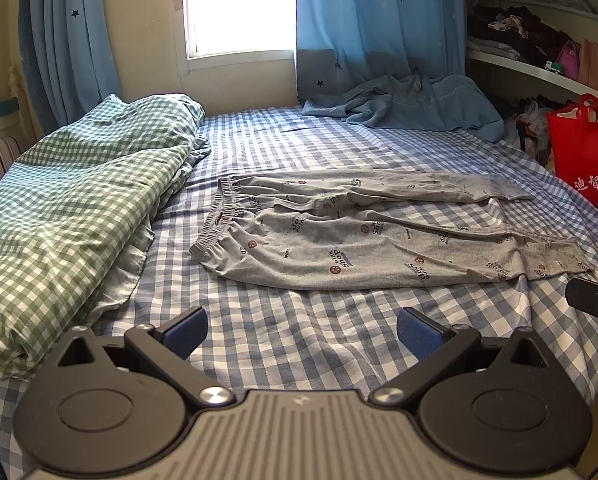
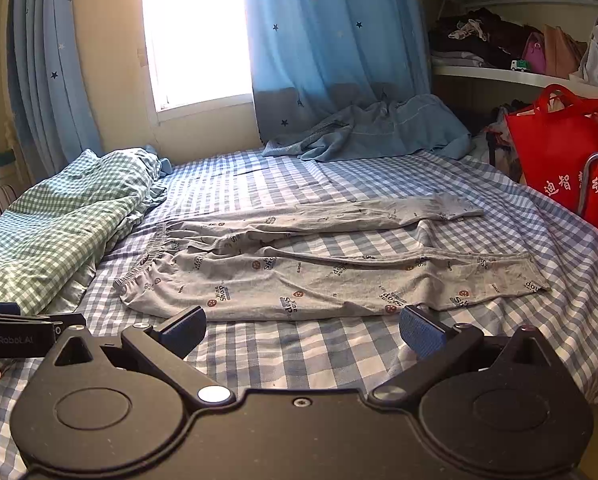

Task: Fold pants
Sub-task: 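Move both grippers open toward the grey pants on the bed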

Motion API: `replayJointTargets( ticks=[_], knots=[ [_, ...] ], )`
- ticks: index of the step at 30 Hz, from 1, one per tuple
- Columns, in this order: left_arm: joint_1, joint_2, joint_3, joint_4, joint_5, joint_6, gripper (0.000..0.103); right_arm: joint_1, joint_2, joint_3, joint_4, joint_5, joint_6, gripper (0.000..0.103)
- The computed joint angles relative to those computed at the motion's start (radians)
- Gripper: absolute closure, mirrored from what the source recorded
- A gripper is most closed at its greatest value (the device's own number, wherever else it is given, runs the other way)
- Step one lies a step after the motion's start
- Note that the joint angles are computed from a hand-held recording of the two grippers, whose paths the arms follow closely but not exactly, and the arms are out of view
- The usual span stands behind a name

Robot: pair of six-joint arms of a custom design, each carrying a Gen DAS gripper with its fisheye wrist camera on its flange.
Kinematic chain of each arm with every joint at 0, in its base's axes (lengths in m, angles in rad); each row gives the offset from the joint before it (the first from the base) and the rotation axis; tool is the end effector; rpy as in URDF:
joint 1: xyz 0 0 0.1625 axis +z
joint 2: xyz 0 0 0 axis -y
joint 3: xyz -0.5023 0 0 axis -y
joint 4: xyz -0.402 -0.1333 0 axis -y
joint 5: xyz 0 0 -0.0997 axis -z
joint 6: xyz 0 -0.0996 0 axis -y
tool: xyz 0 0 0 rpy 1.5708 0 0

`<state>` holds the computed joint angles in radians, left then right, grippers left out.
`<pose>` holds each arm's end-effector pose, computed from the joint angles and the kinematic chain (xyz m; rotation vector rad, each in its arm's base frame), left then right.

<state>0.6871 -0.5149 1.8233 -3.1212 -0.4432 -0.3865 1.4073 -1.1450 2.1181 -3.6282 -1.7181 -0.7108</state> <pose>-0.3597 -0.5839 0.0040 0.3699 2.1308 -1.0199 0.0247 -0.5791 0.3297 0.5223 -2.2385 1.1814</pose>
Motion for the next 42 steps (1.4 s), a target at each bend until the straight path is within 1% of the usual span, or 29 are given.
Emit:
replayJointTargets(
  ticks=[14, 20, 27, 35, 42],
  knots=[
    [0.005, 0.006, -0.010, 0.009, -0.004, -0.002, 0.000, -0.005, 0.002, -0.006, 0.014, -0.007, 0.006, 0.001],
    [0.011, 0.010, -0.024, 0.038, -0.014, -0.007, 0.000, -0.006, 0.006, -0.017, 0.033, -0.016, 0.007, 0.001],
    [0.021, 0.010, -0.044, 0.099, -0.027, -0.033, 0.000, -0.003, 0.015, -0.042, 0.075, -0.039, 0.016, 0.001],
    [0.039, 0.018, -0.093, 0.237, -0.051, -0.104, 0.000, -0.008, 0.027, -0.083, 0.154, -0.071, 0.027, 0.001],
    [0.072, 0.049, -0.188, 0.426, -0.084, -0.209, 0.000, -0.021, 0.047, -0.157, 0.286, -0.101, 0.028, 0.001]
  ],
)
